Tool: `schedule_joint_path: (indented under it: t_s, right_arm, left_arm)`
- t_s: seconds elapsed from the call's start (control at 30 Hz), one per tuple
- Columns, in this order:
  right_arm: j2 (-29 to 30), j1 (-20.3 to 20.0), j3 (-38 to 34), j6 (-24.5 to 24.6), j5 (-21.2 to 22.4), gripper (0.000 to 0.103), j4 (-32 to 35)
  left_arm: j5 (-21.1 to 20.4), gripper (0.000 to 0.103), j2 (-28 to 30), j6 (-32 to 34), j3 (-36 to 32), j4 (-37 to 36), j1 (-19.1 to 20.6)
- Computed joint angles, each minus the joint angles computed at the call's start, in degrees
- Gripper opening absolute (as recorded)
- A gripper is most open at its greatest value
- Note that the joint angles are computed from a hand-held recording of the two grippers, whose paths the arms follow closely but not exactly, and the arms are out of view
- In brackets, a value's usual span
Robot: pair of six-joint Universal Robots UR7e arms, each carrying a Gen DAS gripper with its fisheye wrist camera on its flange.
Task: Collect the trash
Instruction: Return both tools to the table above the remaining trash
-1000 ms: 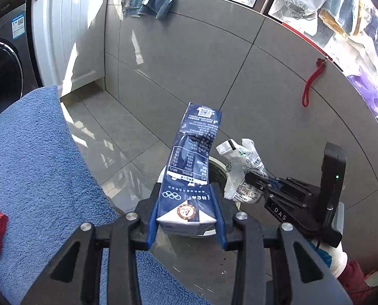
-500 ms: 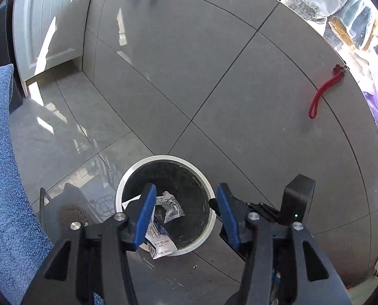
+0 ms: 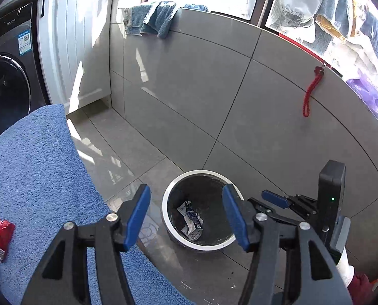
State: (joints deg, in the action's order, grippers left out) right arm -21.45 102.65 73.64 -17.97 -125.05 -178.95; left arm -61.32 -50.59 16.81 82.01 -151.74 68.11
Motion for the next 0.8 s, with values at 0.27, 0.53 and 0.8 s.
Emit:
schedule_joint_path:
  t_s: [0.27,0.53,0.8]
  right_arm:
    - [-0.88,4.69,1.8,-3.31,4.16,0.035,-1.78]
    - [1.79,8.84,-1.45,-4.54,7.72,0.036,1.2]
    - [5.69,12.3,-6.56,-4.86,7.85,0.037,5.71]
  left_arm:
    - [11.55,0.063,-9.4,5.99,13.34,-15.19,-1.52]
    - [15.44,0.063,-17.35,5.95,20.52,-19.65,-1.37]
    - [16.63,0.064,-23.09,5.73,24.16,-21.31,0.05]
